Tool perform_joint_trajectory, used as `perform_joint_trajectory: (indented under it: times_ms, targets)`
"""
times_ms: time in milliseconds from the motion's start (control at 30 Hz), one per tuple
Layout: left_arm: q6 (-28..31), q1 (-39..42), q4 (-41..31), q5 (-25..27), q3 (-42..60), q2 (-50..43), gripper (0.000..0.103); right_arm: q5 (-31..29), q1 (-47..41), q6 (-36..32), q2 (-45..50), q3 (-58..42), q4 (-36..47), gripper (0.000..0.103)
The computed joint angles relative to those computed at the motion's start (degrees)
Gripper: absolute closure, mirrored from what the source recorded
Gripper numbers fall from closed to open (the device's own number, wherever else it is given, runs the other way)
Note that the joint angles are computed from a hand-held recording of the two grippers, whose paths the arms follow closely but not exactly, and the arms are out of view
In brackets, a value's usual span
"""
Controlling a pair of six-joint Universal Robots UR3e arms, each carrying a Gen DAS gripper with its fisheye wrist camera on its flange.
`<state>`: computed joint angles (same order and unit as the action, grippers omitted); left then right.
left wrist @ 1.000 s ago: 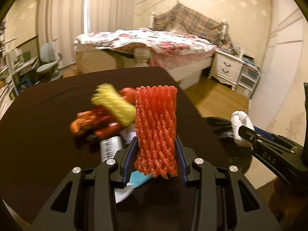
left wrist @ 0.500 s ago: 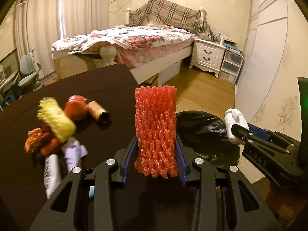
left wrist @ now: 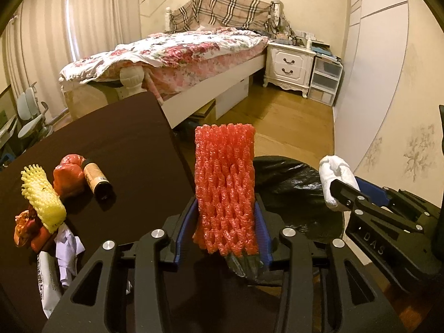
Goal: Collect trash
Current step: 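Carry both items over the bin and open both grippers to drop them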
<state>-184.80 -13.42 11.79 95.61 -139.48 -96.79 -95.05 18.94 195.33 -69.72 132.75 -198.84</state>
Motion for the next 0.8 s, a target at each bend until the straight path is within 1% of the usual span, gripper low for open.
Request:
perform_joint_trajectory:
  times_ms: [33, 67, 100, 233, 367, 433, 567, 800]
  targets:
    - [0.0, 0.0, -0.2, -0.1, 0.1, 0.0, 0.051, -0.2, -0.1, 0.2, 0.0, 0.1, -0.2, 0.064]
    - [0.0, 0.2, -0.3, -0.2, 0.1, 0.1, 0.043, -0.2, -0.4, 0.5, 0.1, 0.4, -0.6, 0.060]
    - [-0.2, 0.4, -0.3, -0.4, -0.1, 0.3, 0.040, -0.5, -0.2, 1.0, 0.2, -0.2, -0.2, 0.056]
    - [-0.6, 1.0, -0.2, -1.0, -0.5, 1.1, 0.030, -1.2, -0.7, 1.9, 0.2, 0.6, -0.7, 0.055]
    - [-0.7, 1.2, -0.2, -0.9, -1.4, 2.3, 0.029, -1.6, -0.6, 2.4, -0.6, 1.6, -0.6, 0.053]
    - [-0.8, 1.0, -0.1, -0.5, -2.0, 2.8, 0.029, -1.9, -0.2, 2.7, -1.2, 1.9, 0.0, 0.049]
    - [-0.2, 2.2, -0.9, -0.7, -3.8, 5.1, 0.029, -2.5, 1.3, 3.8, -2.5, 2.2, 1.1, 0.046]
    - [0.8, 5.9, -4.4, -1.7, -8.7, 12.7, 0.029, -3.7, 5.9, 5.1, -4.0, 0.9, 4.0, 0.044]
